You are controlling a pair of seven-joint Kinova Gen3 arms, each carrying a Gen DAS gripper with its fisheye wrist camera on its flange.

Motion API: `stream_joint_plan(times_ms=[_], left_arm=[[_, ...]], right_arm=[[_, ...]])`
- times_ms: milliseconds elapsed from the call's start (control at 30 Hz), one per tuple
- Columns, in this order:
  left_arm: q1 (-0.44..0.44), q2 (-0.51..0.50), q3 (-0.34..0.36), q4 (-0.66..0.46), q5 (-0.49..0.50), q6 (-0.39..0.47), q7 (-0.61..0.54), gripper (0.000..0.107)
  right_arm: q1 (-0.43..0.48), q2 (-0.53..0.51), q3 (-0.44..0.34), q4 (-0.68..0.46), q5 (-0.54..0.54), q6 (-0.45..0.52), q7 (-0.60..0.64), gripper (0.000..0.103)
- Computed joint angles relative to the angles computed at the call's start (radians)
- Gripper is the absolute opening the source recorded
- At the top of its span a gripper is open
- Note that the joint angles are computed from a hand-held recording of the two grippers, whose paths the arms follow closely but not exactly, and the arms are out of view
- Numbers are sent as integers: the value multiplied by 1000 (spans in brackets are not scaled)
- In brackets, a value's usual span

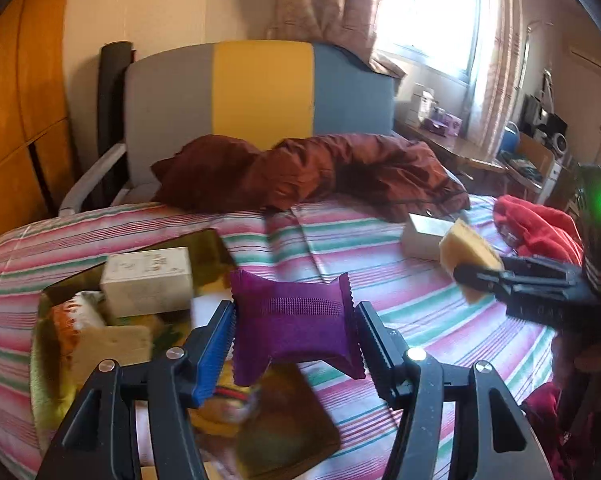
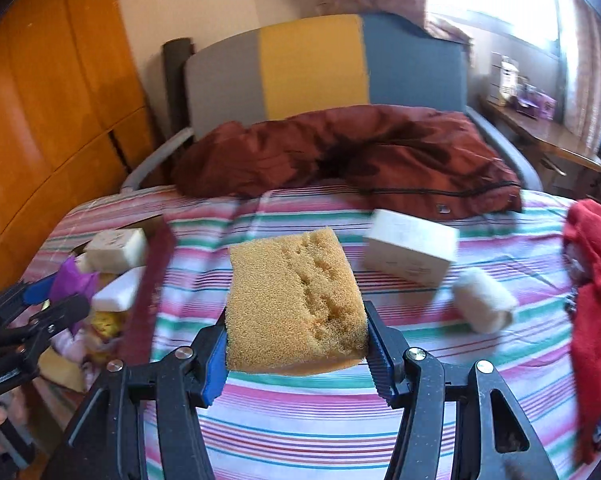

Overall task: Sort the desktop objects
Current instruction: 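Carry the purple sachet and sponge block over the tray and release them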

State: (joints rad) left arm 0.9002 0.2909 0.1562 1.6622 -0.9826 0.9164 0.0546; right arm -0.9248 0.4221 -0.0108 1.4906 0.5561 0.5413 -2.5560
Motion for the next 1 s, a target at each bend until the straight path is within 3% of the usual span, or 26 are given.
stream_joint_plan(times_ms=[467,733,1000], left_arm=[[-76,-135,60,176,-26,38,166,63],[-168,-241,108,300,-14,-4,252,62],[-299,-337,153,397,29,-89,261,62]], right_arm=[[-67,108,-72,-165,-154,-32,173,59],[-106,157,-74,-242,-239,-36,254,59],[-121,189,-83,-284,-297,-44,313,59]])
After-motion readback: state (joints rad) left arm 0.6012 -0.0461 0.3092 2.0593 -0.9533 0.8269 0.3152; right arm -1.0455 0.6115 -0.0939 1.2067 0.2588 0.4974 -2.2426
